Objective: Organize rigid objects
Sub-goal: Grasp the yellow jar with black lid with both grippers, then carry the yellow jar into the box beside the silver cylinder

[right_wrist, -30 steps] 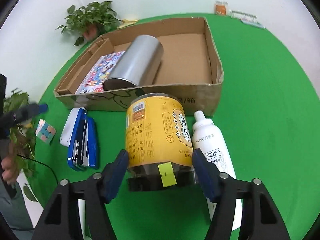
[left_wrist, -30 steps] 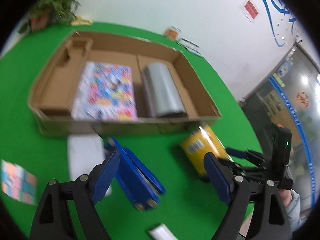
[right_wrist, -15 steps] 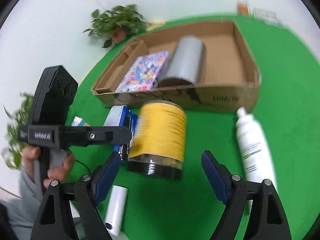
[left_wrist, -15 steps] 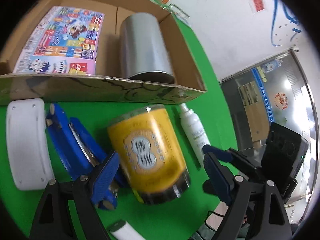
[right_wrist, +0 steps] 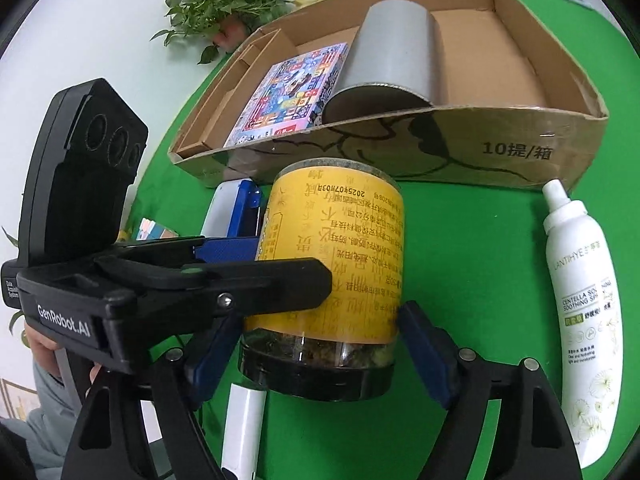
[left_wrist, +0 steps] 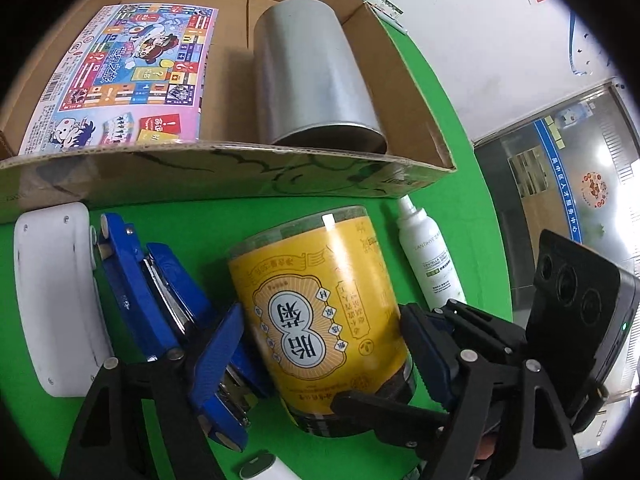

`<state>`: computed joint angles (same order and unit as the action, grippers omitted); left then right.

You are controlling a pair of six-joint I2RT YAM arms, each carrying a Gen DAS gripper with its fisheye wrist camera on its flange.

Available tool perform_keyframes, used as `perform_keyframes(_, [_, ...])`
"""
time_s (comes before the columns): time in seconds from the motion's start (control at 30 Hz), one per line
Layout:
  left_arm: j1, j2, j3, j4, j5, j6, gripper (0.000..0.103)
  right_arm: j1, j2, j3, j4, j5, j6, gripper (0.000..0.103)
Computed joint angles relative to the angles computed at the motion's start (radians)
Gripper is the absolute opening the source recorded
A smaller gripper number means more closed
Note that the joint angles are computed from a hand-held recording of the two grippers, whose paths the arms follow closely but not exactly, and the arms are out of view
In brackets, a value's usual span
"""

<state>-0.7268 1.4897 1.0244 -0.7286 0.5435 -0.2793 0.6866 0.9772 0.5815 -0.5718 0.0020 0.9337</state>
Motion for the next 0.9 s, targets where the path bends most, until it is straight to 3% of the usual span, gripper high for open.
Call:
perform_keyframes(0.2, [-0.081, -0.105, 0.059, -0.005, -0.073, -0.038, 0.077, 0.140, -0.081, 0.115, -0.171, 0.222, 0.083, 0.077])
perform_keyframes(0.27, [-0.096, -0.096, 0.143, -0.031, -0.092, -0.032, 0.077, 0.151, -0.104, 0.200, -0.263, 0.295, 0.067, 0.077])
perform_keyframes(0.33, [-0.119, -0.050, 0.274, -0.073, -0.134, -0.005, 0.077, 0.077, -0.114, 0.285, -0.321, 0.297, -0.018, 0.077])
perform_keyframes(0.4, [-0.133, 0.034, 0.429, -0.119, -0.166, 0.026, 0.077, -0.040, -0.117, 0.340, -0.339, 0.246, -0.116, 0.076])
perform_keyframes(0.6, [-0.116, 0.398, 0.885, -0.298, -0.124, 0.066, 0.076, -0.511, -0.021, 0.439, -0.344, -0.079, -0.389, 0.076])
perform_keyframes(0.7, [-0.105, 0.537, 1.021, -0.365, -0.102, 0.080, 0.076, -0.626, 0.051, 0.426, -0.313, -0.169, -0.440, 0.076])
perform_keyframes(0.9, [-0.087, 0.662, 1.081, -0.406, -0.111, 0.086, 0.076, -0.696, 0.190, 0.372, -0.209, -0.241, -0.480, 0.075])
